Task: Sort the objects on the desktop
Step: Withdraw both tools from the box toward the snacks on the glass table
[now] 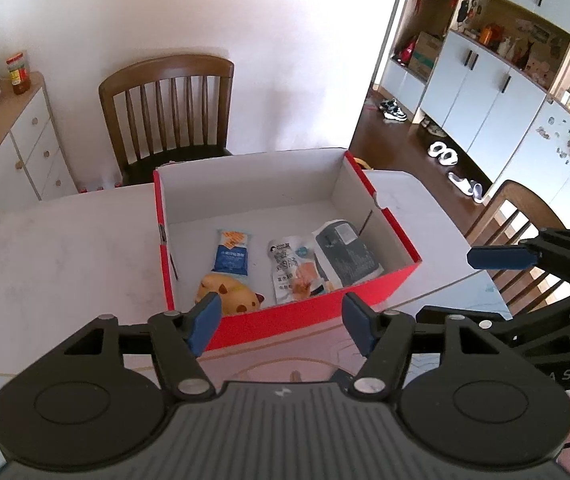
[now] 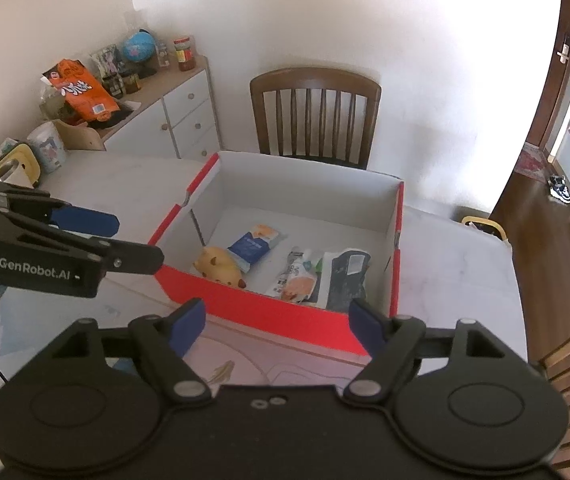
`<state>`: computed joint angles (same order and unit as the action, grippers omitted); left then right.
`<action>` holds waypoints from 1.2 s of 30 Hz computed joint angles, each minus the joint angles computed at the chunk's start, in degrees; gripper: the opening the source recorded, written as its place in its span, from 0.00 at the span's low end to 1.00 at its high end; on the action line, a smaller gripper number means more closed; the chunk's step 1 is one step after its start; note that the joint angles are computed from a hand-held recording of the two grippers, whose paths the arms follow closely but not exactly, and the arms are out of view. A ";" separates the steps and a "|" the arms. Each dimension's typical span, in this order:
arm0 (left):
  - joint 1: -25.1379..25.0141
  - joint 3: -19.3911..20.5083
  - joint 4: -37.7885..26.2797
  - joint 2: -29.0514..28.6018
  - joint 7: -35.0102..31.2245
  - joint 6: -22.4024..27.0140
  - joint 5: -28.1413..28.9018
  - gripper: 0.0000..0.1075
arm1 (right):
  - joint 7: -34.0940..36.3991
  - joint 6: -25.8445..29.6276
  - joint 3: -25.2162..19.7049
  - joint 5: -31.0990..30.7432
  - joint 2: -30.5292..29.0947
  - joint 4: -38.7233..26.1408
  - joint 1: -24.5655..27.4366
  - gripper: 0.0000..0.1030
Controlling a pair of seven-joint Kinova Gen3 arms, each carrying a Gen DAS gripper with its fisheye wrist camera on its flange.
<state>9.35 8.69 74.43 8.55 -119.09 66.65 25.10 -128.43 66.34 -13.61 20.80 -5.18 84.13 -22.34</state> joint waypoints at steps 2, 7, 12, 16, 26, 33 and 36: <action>-0.34 -0.16 1.10 -0.80 -0.64 -0.30 0.51 0.64 | -1.11 -0.15 -0.54 0.42 -0.65 0.71 -0.23 0.79; -1.60 -0.81 3.75 -2.55 -3.50 -0.22 3.14 0.77 | -3.87 -0.23 -2.32 1.82 -1.60 2.15 -1.05 0.82; -2.96 -1.90 5.89 -4.51 -6.86 -0.13 6.23 0.83 | -7.33 -0.96 -4.38 4.21 -2.70 3.99 -1.88 0.86; -4.04 -2.97 7.69 -6.16 -10.34 0.07 8.74 0.96 | -11.08 -1.77 -5.98 5.61 -3.75 5.60 -2.15 0.91; -6.34 -5.83 12.34 -8.96 -17.65 3.35 13.74 0.96 | -19.38 -1.10 -9.21 7.60 -5.33 8.31 -2.72 0.92; -7.78 -7.92 15.69 -11.27 -21.51 4.88 16.36 0.96 | -25.17 0.65 -11.63 9.27 -5.82 9.67 -3.88 0.92; -8.37 -9.02 17.94 -12.89 -23.44 4.16 17.44 0.96 | -27.76 1.79 -12.98 10.54 -5.79 10.14 -4.57 0.91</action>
<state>0.98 -0.33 92.36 -4.34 -142.53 70.81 42.54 -156.18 68.13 -26.59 31.34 -10.97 94.26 -26.92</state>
